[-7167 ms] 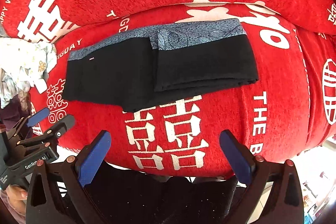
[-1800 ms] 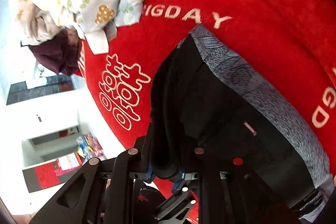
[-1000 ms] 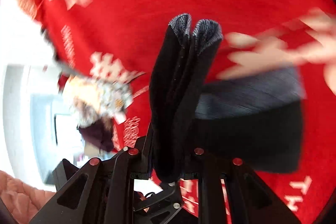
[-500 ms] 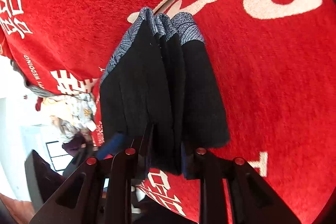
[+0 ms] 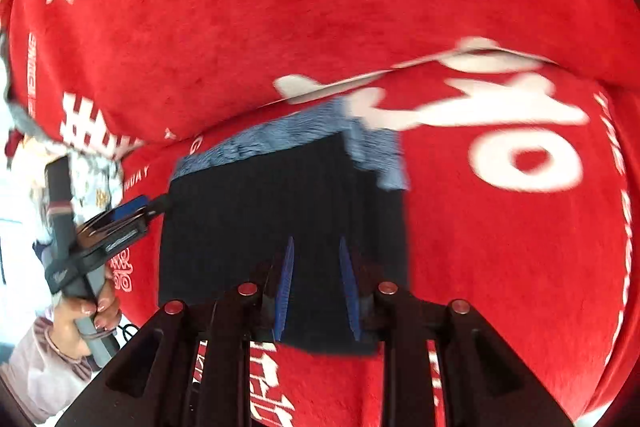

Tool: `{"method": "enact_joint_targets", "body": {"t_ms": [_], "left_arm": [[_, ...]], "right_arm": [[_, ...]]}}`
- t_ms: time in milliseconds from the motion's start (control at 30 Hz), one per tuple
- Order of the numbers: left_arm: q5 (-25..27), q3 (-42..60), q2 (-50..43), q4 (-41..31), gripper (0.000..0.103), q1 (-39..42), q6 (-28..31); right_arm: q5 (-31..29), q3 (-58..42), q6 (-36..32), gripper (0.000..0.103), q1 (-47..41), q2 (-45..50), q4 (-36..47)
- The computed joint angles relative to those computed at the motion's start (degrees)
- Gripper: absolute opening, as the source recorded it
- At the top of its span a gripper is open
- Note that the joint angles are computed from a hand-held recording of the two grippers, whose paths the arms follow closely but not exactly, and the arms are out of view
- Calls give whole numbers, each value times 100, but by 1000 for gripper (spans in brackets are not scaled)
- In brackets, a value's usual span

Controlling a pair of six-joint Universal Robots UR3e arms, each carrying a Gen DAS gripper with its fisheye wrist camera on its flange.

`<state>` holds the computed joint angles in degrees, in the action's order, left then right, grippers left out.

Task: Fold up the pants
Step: 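Fold the trousers in half with both grippers and lower the stack onto the cushion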

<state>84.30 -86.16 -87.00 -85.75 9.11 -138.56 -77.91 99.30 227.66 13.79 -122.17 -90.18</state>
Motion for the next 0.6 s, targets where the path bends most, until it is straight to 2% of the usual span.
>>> {"method": "enact_joint_targets", "body": {"t_ms": [67,167,200,233,267,400,600], "left_arm": [[-72,-415,291,201,57,99,214],[-138,-514,474,-6,58,268,379],[-154,-484,493,-111,63,319,411],[-121,-361,443,-240,76,348,416],[-81,-350,425,-266,79,359,415],[-12,-228,365,-386,79,373,409],[82,-173,567,-712,79,372,615]], "right_arm": [[-139,-55,6,26,338,491,28],[-742,97,420,26,1135,754,-380],[-805,-62,499,26,1250,847,-216],[-806,-119,560,26,1264,851,-152],[-750,-139,639,26,1232,812,-96],[-546,-33,739,26,1020,564,12],[-710,-269,1209,27,1340,557,281]]}}
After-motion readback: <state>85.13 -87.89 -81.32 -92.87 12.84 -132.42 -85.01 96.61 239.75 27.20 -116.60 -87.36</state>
